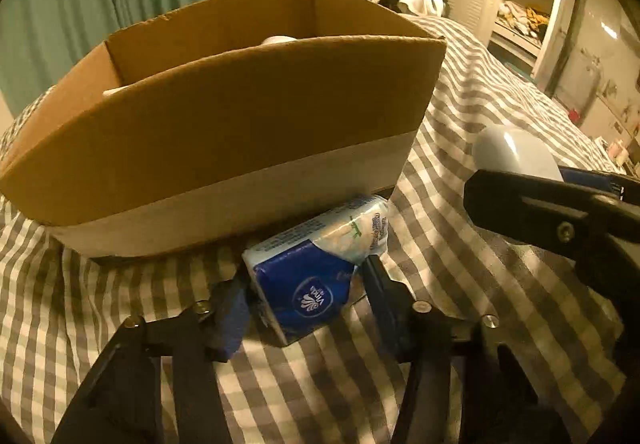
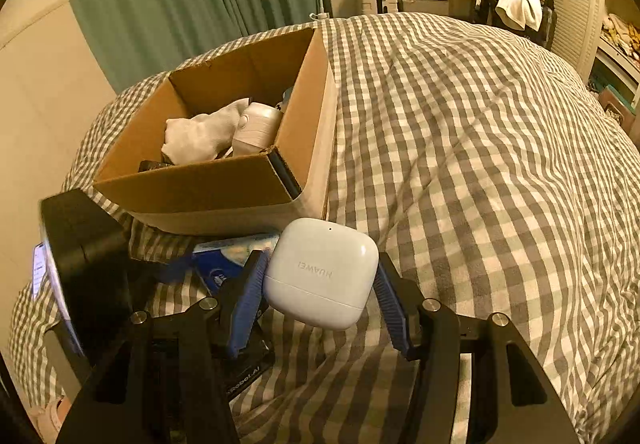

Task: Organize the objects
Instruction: 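Grasp the white earbud case with the right tool while the left tool grasps the blue tissue pack, then carry the tissue pack into the box with the left tool while the right tool carries the earbud case in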

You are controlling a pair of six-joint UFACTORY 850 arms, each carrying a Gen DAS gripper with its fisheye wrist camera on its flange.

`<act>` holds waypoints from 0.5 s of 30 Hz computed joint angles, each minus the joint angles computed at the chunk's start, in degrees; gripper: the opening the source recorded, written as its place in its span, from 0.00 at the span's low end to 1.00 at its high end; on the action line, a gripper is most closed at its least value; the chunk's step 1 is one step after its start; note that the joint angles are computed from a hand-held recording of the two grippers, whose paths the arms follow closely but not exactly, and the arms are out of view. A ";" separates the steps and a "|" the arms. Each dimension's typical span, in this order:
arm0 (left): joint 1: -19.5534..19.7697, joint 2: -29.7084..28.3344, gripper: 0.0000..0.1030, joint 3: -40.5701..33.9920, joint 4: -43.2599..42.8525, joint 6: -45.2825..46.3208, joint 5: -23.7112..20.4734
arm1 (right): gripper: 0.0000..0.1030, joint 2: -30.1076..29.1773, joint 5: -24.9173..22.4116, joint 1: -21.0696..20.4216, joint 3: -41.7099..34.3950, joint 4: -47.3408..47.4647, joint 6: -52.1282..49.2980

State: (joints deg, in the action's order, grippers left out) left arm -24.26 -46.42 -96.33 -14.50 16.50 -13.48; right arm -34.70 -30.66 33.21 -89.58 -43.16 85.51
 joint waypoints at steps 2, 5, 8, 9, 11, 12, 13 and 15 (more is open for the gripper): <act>-0.16 0.99 0.41 1.22 2.67 -1.17 0.66 | 0.52 -0.24 -0.50 0.17 -0.27 -0.25 0.12; -0.14 2.89 0.35 3.21 10.40 -9.46 0.50 | 0.52 0.20 -0.38 0.45 0.42 -1.45 1.55; 0.21 4.79 0.33 4.60 21.57 -22.21 -2.32 | 0.52 1.11 -1.02 1.20 1.68 -5.08 5.83; 0.60 5.04 0.32 4.42 20.79 -22.10 -3.89 | 0.52 1.32 -1.51 1.57 1.88 -5.90 6.54; 1.64 6.92 0.30 6.14 17.62 -20.74 -4.90 | 0.52 1.41 -3.07 2.56 1.81 -7.17 6.96; 1.93 8.25 0.30 7.58 19.63 -22.36 -4.56 | 0.52 1.27 -3.74 3.07 1.46 -6.82 6.17; 1.93 9.46 0.30 8.99 24.04 -26.26 -3.88 | 0.52 1.29 -3.81 3.54 1.41 -6.67 5.67; 2.12 11.56 0.29 11.48 28.59 -30.66 -2.55 | 0.52 1.53 -3.79 4.46 1.60 -6.41 5.33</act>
